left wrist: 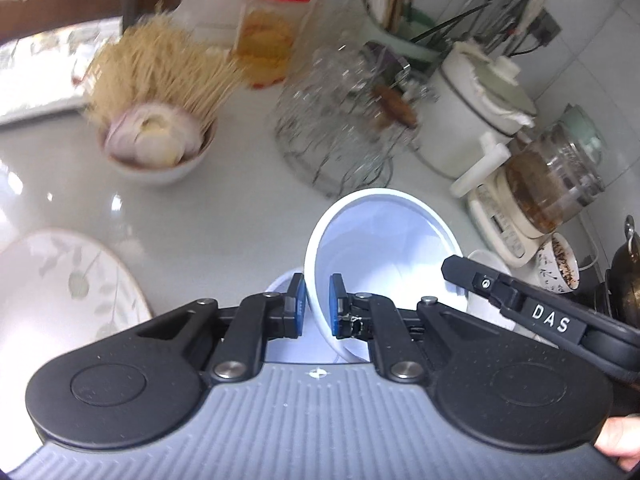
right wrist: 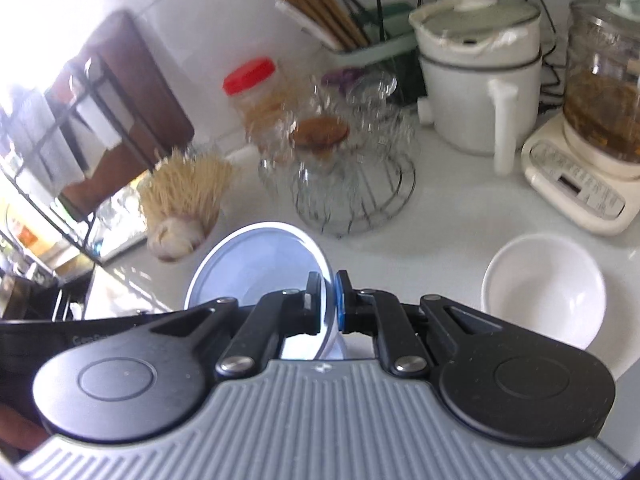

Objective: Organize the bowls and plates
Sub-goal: 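Lift the second blue bowl with both grippers and carry it over the first, then lower the second blue bowl into the first and open both grippers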

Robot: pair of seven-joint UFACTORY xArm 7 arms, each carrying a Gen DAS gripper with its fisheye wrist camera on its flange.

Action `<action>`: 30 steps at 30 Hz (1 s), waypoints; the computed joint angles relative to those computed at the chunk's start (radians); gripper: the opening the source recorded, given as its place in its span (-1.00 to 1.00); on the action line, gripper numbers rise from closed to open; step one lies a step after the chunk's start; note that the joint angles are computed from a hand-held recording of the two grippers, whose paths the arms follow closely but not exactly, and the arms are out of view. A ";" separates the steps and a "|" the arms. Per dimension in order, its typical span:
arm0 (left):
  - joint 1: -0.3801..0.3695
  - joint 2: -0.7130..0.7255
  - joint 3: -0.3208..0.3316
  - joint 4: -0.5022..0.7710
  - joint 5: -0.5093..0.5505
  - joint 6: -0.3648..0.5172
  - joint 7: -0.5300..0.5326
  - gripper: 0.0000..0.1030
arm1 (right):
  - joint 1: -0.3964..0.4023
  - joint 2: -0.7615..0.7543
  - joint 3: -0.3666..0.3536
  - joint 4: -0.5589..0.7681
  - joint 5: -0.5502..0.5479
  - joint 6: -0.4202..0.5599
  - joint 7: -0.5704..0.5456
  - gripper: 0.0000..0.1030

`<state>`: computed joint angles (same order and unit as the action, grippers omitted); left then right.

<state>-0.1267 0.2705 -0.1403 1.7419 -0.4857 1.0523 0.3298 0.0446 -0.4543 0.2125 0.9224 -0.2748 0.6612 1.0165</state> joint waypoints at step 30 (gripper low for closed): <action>0.015 -0.051 0.016 -0.047 -0.013 0.005 -0.014 -0.16 | 0.033 0.008 -0.004 0.000 0.037 -0.006 -0.005 -0.26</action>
<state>-0.1112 0.2198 -0.1244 1.6950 -0.4989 1.0574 0.3160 0.0777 -0.4458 0.2087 0.9227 -0.2376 0.6547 1.0111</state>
